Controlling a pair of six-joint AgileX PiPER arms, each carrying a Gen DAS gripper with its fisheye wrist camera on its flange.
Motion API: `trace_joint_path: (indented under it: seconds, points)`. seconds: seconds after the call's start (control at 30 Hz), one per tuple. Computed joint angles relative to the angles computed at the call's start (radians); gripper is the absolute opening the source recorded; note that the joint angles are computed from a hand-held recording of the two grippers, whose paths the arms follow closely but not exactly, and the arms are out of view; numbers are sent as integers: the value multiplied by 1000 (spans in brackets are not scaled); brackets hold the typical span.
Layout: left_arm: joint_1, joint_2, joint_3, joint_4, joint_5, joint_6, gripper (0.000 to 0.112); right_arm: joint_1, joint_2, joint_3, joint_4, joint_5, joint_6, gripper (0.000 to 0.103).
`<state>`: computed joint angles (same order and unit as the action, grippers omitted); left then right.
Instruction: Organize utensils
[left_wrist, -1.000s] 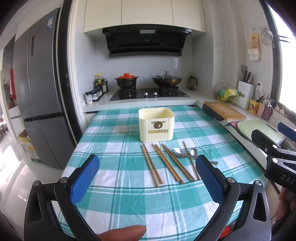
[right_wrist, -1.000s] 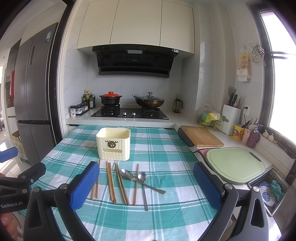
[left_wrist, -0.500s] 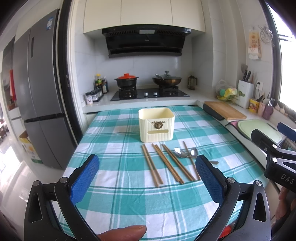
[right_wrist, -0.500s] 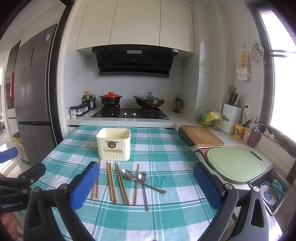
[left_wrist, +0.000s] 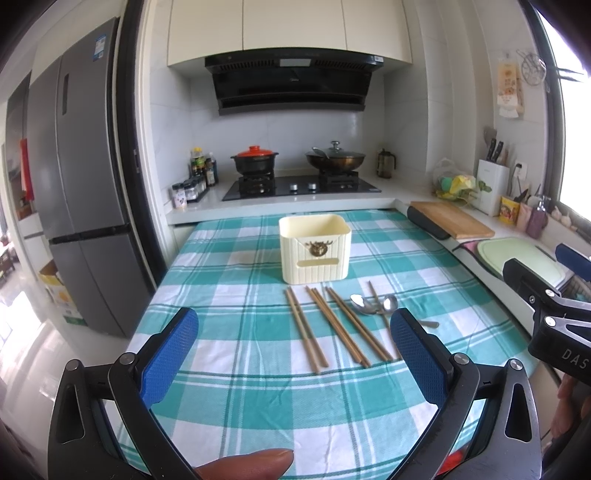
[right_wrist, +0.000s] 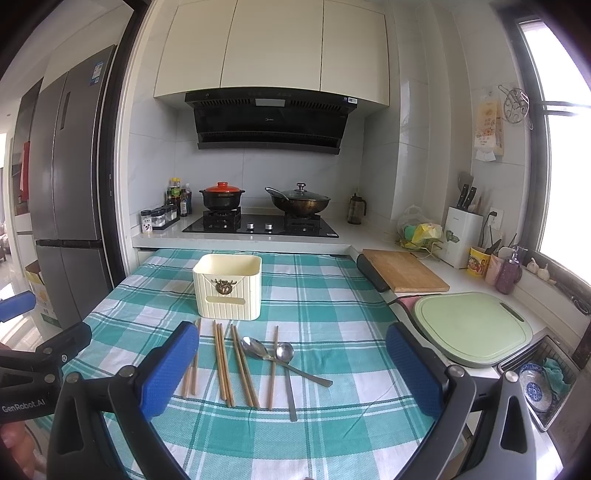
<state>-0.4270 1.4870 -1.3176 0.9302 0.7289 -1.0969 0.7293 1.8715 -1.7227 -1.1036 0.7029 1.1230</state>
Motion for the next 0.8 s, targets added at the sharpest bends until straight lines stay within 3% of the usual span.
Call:
trace_joint_path:
  seconds: [0.3, 0.6, 0.8]
  points:
    - [46, -13, 38, -23, -55, 4, 103, -9, 7, -21, 7, -2, -9, 103]
    - [122, 48, -3, -135, -77, 118, 103, -55, -17, 36, -33, -101, 73, 103]
    - [161, 127, -42, -204, -87, 183, 103, -105, 20, 14, 22, -129, 46, 103]
